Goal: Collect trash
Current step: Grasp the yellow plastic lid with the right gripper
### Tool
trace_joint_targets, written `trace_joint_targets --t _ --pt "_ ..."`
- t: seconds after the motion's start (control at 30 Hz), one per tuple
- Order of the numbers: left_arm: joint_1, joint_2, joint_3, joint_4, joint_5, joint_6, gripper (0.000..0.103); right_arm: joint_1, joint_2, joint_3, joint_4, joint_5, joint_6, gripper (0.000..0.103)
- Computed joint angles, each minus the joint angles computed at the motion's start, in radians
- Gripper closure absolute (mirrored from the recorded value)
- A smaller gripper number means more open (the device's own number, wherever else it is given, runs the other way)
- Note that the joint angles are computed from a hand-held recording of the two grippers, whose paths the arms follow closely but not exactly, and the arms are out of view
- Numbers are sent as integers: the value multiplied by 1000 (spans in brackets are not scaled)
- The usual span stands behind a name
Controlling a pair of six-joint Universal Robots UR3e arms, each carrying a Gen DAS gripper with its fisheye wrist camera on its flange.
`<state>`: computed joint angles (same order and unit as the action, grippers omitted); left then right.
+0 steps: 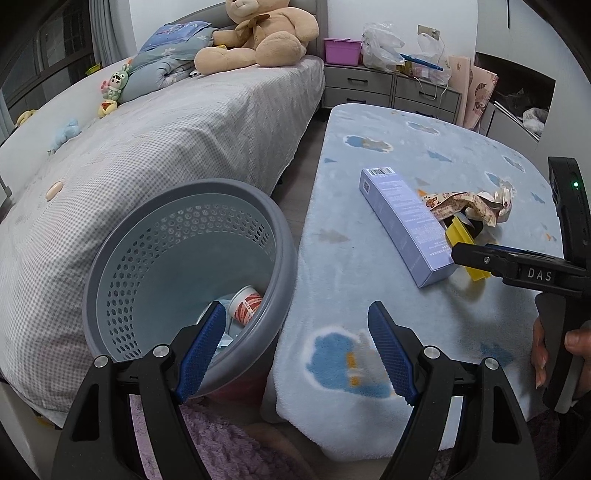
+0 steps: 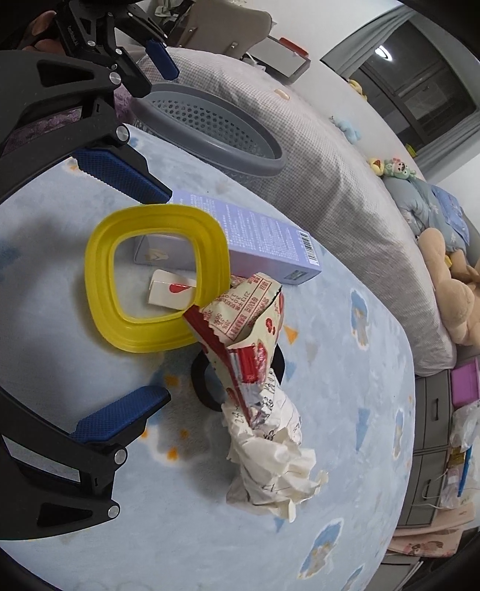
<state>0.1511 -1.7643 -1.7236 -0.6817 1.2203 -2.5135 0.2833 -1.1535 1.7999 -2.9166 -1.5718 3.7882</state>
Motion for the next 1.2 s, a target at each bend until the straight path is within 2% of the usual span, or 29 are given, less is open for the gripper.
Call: trace_joint_targets --t 0.13,0.23,0.3,0.37,0.57,0.8,1.03,1.2 --pt "-13 -5 5 -4 8 -3 27 -3 11 -11 -16 23 -29 8" --pt "-25 -3 1 -2 13 -5 27 1 25 -34 0 36 -52 22" --pt "-33 1 -3 -1 15 -6 27 3 29 -37 -11 43 -59 26" --pt "-39 5 -6 0 17 -7 27 0 25 -24 -34 64 -64 35" --pt "-54 4 -7 -4 18 -14 27 30 14 -26 -18 22 -57 36" --pt "-84 -13 23 -16 8 -40 27 90 -58 25 4 -92 3 36" --pt "-161 -94 130 -40 2 -113 27 140 -177 136 52 -221 116 36" --pt "-235 -187 246 -60 21 -186 27 147 -248 231 44 -264 178 36"
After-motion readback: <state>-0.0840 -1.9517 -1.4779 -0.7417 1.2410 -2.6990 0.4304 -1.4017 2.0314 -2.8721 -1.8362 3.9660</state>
